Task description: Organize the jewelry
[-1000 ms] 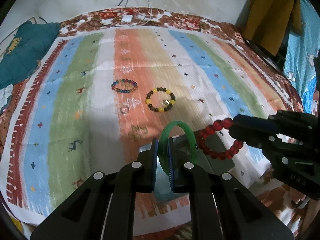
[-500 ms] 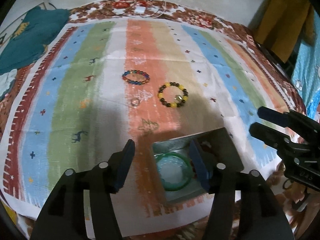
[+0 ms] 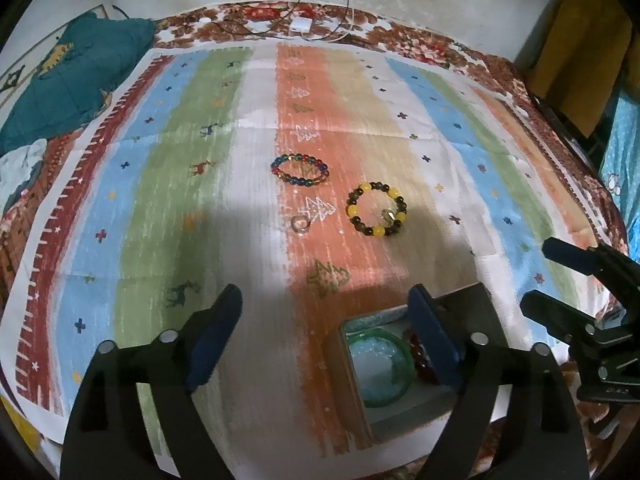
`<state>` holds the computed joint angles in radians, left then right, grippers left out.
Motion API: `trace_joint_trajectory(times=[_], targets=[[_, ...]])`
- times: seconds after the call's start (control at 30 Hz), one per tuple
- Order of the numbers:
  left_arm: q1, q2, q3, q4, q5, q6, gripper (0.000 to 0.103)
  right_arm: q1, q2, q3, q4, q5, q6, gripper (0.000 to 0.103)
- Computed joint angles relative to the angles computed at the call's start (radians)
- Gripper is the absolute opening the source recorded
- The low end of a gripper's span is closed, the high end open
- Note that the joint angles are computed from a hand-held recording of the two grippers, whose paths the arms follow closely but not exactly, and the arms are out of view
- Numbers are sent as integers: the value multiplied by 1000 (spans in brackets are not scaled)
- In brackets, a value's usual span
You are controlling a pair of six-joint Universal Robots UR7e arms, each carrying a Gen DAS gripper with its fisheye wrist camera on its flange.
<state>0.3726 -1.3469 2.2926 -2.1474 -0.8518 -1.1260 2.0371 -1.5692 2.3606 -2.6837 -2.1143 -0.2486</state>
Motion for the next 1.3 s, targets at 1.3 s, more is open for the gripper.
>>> trace_joint_trajectory(times=[1.3], targets=[[172, 161, -121, -19, 63, 222, 94, -123, 234, -135, -87, -51, -11, 80]])
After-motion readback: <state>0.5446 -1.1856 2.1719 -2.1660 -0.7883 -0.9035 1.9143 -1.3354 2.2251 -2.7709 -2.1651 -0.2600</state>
